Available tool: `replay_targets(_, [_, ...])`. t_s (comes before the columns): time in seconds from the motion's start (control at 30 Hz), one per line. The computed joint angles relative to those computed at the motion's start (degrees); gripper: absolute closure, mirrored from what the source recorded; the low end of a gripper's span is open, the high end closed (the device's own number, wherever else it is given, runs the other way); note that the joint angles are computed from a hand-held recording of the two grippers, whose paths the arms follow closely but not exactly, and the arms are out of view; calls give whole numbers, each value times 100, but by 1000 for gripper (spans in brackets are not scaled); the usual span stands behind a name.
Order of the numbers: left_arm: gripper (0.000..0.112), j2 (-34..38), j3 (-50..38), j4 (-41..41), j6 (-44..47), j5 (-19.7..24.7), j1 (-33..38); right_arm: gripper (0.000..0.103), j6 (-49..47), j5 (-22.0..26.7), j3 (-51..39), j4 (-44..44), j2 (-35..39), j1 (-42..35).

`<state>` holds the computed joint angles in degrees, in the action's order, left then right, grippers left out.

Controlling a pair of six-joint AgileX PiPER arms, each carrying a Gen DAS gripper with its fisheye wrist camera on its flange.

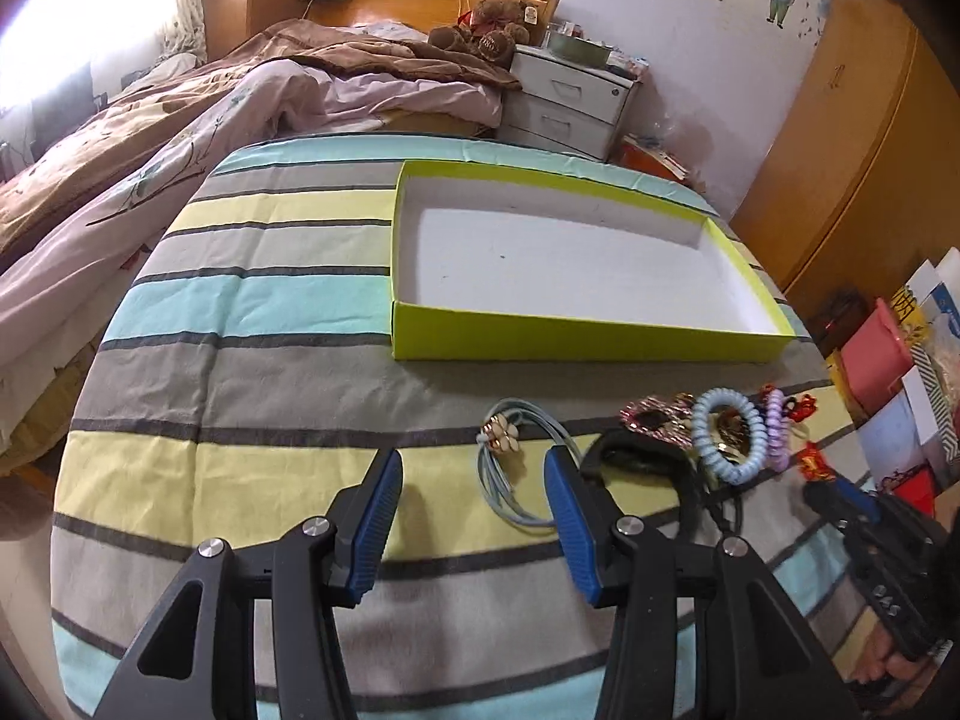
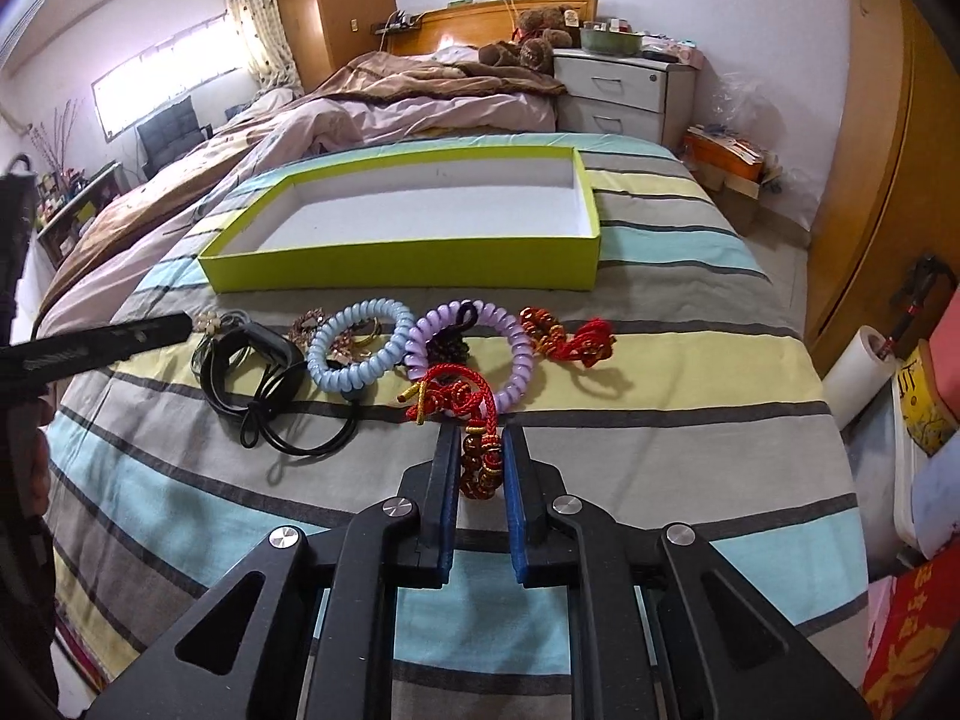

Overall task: Organize jewelry
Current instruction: 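Grasp the grey flower hair tie with left tool while right tool grasps red knotted charm, then carry both items into the yellow box and open both tools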

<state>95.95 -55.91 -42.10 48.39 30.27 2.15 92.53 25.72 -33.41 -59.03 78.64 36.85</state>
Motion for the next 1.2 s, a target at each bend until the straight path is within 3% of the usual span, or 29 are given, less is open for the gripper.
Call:
replay_targets(0.3, [65, 280, -113, 412, -335, -389, -336, 89, 123, -54, 25, -106, -134, -61])
replay_targets(0.43, [78, 279, -90, 1055, -822, -664, -572, 89, 123, -104, 42, -135, -183, -101])
replay_targets(0.6, [96, 270, -113, 1059, -784, -639, -512, 89, 136, -83, 34, -150, -204, -84])
replay_targets(0.87, [96, -50, 79, 391, -127, -595, -254, 89, 137, 50, 9, -112, -321, -16])
replay_targets(1.2, [96, -613, 3, 7, 188, -174, 96, 89, -204, 375, -254, 5, -569, 44])
